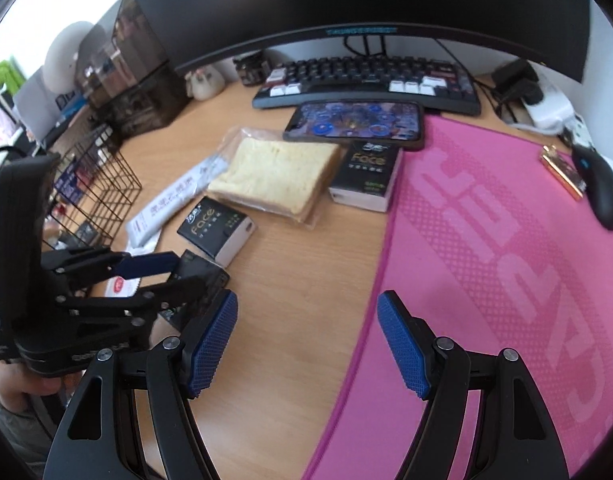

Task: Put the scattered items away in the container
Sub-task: 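Move both tools back over the remaining packets on the desk, then grasp black Face tissue pack with left tool while right tool grasps another Face pack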

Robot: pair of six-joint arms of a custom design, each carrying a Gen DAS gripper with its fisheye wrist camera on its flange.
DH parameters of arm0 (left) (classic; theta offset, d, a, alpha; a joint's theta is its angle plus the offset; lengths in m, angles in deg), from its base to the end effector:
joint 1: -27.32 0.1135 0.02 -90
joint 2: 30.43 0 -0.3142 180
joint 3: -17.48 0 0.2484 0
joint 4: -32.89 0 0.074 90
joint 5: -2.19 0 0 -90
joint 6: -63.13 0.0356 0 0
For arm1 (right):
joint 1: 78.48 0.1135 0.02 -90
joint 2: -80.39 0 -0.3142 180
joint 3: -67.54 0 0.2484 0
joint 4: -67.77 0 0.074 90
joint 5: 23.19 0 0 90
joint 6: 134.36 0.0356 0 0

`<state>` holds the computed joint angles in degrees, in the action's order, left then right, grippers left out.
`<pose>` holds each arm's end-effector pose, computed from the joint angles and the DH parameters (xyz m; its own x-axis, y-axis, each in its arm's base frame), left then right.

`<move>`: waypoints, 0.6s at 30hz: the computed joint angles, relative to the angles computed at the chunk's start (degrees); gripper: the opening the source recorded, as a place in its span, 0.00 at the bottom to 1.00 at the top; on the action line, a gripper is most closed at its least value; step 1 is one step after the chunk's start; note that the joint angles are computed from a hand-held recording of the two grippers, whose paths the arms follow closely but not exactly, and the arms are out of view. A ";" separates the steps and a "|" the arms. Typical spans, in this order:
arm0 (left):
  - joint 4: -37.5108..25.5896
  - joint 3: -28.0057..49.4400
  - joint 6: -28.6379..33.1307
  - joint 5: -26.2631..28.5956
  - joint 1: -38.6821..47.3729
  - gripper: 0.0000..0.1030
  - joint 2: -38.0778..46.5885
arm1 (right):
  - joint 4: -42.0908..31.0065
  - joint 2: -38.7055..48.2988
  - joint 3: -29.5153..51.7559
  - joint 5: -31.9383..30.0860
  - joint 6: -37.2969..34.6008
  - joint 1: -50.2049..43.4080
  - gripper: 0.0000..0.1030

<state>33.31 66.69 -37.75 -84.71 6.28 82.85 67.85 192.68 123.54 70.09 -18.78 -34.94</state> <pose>0.2806 -0.1100 0.0806 -0.8932 0.1417 -0.4267 0.2162 0.9675 -0.1314 0.2464 0.2313 0.1066 -0.8304 -0.1944 -0.5222 -0.3394 0.9197 0.1972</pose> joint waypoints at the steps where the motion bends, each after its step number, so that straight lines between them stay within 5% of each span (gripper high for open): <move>1: 0.32 -0.47 0.24 -0.29 0.71 0.40 -0.28 | -0.56 0.84 1.09 0.53 -0.32 0.57 0.71; 14: 2.80 -4.54 2.84 0.59 8.42 0.38 -1.70 | -8.68 11.56 19.93 5.63 -7.43 7.25 0.70; 17: 2.84 -4.63 3.23 1.17 9.72 0.39 -1.74 | -9.49 14.26 24.08 3.35 -8.52 6.76 0.49; 18: 2.88 -4.71 3.18 1.19 10.05 0.39 -1.76 | -10.75 15.57 26.05 1.69 -8.89 6.44 0.33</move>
